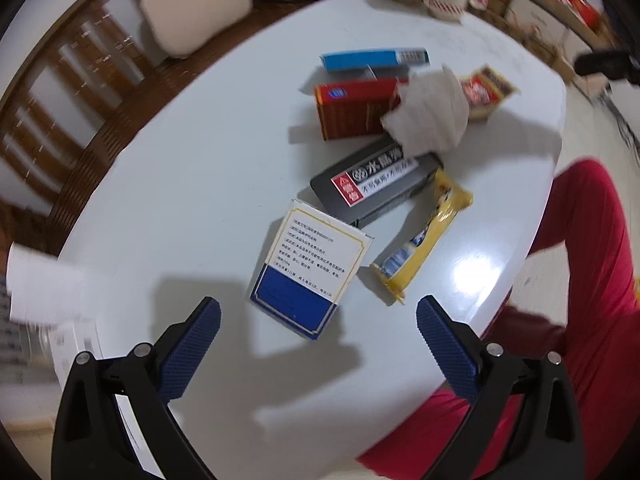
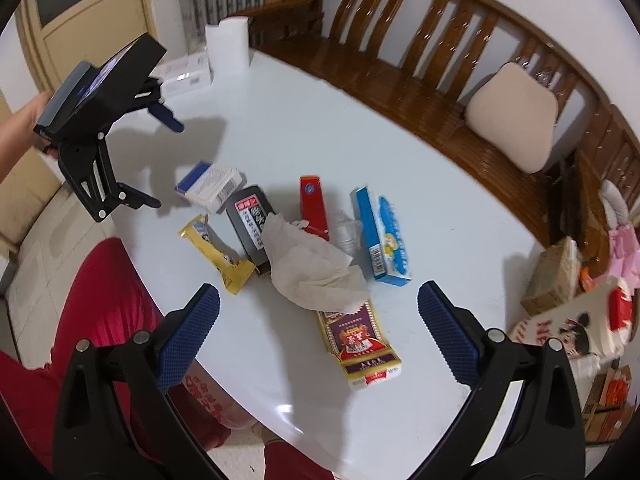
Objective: Collect trash
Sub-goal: 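Reach the left tool to the blue-and-white medicine box while the right tool reaches the tissue, then close the left tool on the medicine box while the right tool grasps the crumpled tissue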
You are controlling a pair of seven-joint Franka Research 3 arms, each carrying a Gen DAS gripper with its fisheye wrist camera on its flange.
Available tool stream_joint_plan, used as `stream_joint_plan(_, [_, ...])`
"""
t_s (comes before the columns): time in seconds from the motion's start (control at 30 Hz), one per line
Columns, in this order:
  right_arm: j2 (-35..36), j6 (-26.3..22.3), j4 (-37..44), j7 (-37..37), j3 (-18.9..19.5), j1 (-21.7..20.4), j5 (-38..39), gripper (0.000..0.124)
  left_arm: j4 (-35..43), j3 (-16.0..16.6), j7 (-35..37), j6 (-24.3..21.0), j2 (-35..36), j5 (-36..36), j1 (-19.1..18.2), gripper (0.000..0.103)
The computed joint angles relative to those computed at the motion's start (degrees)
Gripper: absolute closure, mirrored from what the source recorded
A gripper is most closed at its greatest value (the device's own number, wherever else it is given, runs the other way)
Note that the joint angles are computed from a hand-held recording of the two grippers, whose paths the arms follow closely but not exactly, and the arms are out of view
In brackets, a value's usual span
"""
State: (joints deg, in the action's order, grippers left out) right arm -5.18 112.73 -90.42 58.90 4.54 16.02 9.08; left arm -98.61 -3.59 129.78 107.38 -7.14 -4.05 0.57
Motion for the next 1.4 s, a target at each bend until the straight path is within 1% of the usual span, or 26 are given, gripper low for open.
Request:
stream_joint_plan(0.07, [2.1,-1.3,1.4,-0.5,0.0,0.1,0.2,0.026,0.5,0.3,2.8,-0.7,1.3,-1.2,0.0,0.007])
stream_joint_plan(0.33, [8.5,-4.2,4.5,-2.4,0.2,1.1,-0.8,0.026,3.5,-0.8,6.7,-2.3,6.6,-0.5,0.9,0.007])
stream_joint_plan(0.5, [11.2,-5.0,5.4,-3.6,0.5,2.3,-2.6,0.026,5.6,-1.2,9.1,-4.1,9.0,-2.0,1.8,0.007])
stream_joint_plan(0.63, [13.2,-5.3,6.1,-3.6,0.3,2.8,-3.0,0.027,9.0,-1.2,10.3,-7.2,11.8,-5.2,3.1,0.007])
stream_joint_plan(0.7, [13.8,-5.1,6.0,-3.5,0.3,2.9,-2.8,0.032,10.6,-1.4,10.6,-8.6,13.0,-6.4,3.8,0.007])
stream_joint_plan(0.77, [14.1,-4.8,5.9,-3.3,0.2,3.1,-3.4,0.044,11.3,-1.5,11.0,-9.4,13.7,-7.8,4.5,0.007])
stream_joint_plan(0.9, [14.7,-4.1,5.7,-2.7,-0.1,3.0,-3.4,0.045,11.5,-1.9,11.2,-10.0,14.5,-8.6,5.1,0.007])
stream_joint_plan(0.97, [14.8,-3.8,5.7,-2.4,-0.1,3.0,-3.5,0.059,10.5,-2.0,11.5,-9.8,13.9,-9.6,5.5,0.007])
stream_joint_plan(1.03, [15.4,-4.1,6.6,-2.1,-0.2,3.0,-3.6,0.062,10.8,-2.0,11.7,-10.2,14.1,-10.2,5.7,0.008])
stream_joint_plan(1.13, [15.7,-3.9,7.0,-1.6,-0.3,3.2,-4.3,0.077,10.9,-2.1,11.5,-9.1,14.5,-9.8,5.6,0.011])
stream_joint_plan(1.17, [15.7,-3.7,6.9,-1.4,-0.3,3.2,-4.5,0.085,10.8,-2.2,10.9,-8.6,14.4,-9.8,5.5,0.014])
stream_joint_plan(1.2, [15.4,-3.5,6.6,-1.0,-0.3,3.2,-4.6,0.088,10.3,-2.2,10.3,-8.3,13.9,-10.0,5.5,0.018])
stream_joint_plan(1.23, [15.1,-3.2,6.1,-0.4,-0.4,3.3,-4.8,0.091,10.3,-2.2,9.3,-8.1,13.9,-10.3,5.5,0.019])
stream_joint_plan(1.3, [14.7,-3.4,5.7,0.5,-0.4,3.3,-5.0,0.095,10.3,-2.0,8.0,-7.8,13.9,-10.7,5.6,0.025])
stream_joint_plan(1.33, [14.6,-3.1,5.5,0.7,-0.4,3.3,-5.4,0.097,10.1,-2.0,7.4,-7.6,13.7,-10.3,5.6,0.026])
stream_joint_plan(1.4, [14.3,-2.5,4.9,1.7,-0.4,3.6,-6.5,0.100,10.2,-2.0,6.9,-6.7,13.6,-9.1,5.4,0.035])
